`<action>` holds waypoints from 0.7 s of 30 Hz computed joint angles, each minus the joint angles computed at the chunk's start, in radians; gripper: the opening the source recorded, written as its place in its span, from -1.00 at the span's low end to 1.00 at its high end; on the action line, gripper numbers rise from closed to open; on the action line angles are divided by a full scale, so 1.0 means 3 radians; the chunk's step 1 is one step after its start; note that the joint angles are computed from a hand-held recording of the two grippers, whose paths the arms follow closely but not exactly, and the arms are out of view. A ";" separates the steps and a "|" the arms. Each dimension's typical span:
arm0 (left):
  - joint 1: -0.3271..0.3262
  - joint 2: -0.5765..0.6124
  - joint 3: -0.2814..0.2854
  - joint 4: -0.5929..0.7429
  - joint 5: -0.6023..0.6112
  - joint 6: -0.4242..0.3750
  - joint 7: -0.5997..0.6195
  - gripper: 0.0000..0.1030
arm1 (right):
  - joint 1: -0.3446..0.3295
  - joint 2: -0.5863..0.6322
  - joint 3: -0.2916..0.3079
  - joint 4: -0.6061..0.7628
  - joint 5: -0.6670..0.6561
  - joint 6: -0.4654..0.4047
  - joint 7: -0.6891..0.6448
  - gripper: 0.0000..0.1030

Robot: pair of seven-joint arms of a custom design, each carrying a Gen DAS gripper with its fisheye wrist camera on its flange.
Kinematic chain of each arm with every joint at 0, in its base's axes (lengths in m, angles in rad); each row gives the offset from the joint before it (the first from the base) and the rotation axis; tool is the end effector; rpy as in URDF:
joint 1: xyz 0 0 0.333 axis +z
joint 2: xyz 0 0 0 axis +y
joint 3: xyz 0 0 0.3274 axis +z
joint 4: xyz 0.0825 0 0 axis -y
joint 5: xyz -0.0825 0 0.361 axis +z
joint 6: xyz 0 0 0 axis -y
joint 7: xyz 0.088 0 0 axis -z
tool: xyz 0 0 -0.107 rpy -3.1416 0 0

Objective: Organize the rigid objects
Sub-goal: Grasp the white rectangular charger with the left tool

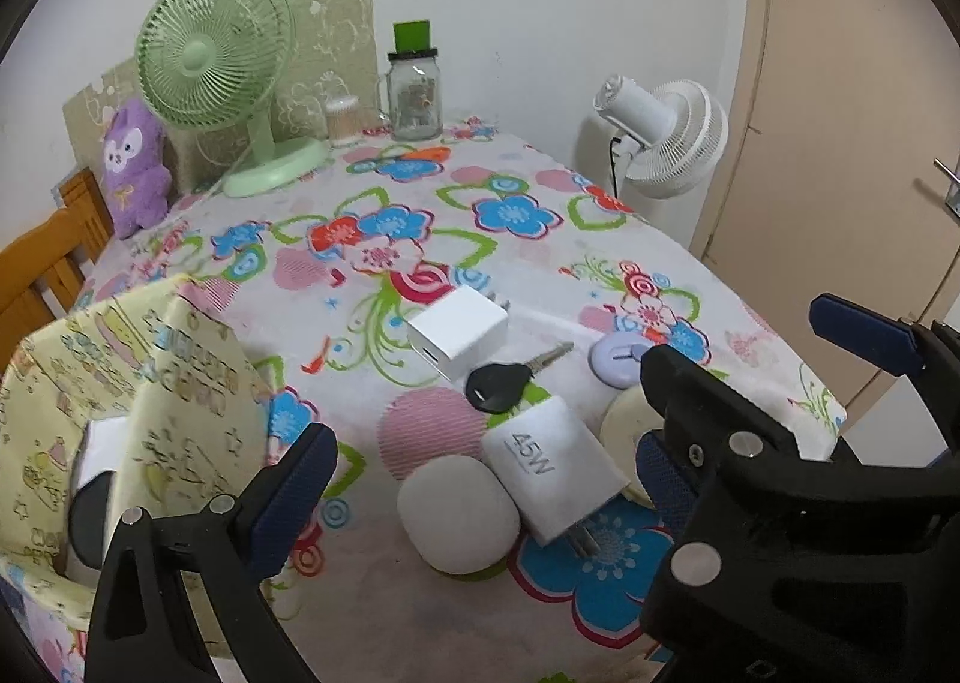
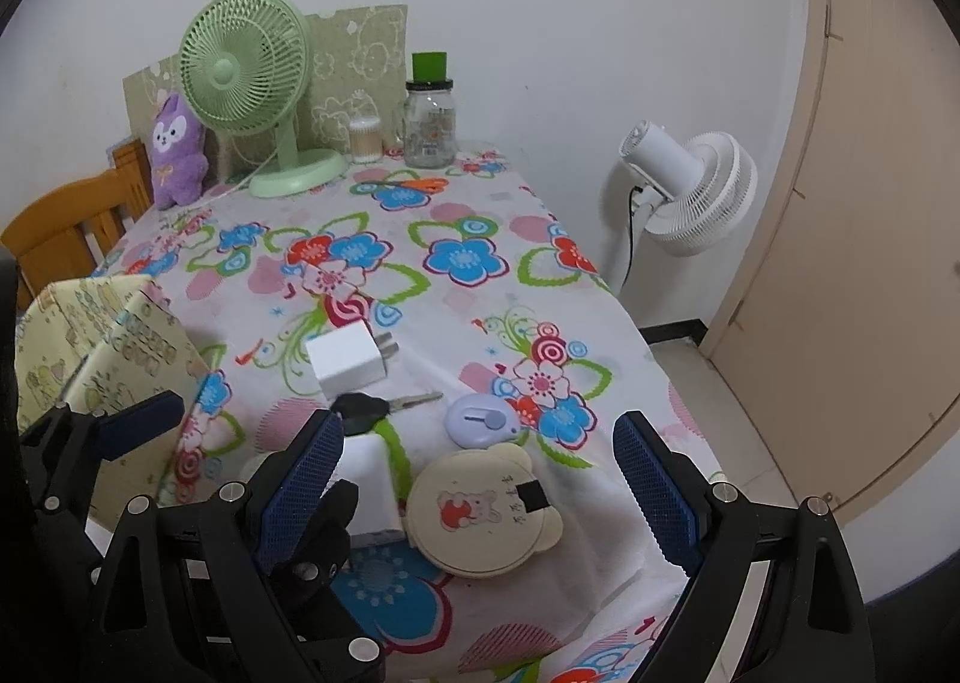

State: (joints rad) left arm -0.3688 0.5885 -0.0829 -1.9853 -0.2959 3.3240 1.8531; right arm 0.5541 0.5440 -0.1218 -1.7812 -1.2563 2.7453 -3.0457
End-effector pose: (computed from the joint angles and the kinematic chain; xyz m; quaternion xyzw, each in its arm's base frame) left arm 0.5986 -0.2488 0.2784 -0.5186 0.7741 -0.3055 0.1962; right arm 0.5831 0.3214 0.3013 -0.6171 0.6821 -0.3054 0.2461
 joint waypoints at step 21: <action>-0.0332 0.0308 0.0322 0.0304 0.0154 -0.0251 -0.0184 0.99 | -0.0096 0.0189 -0.0098 -0.0079 0.0206 0.0263 0.0070 0.81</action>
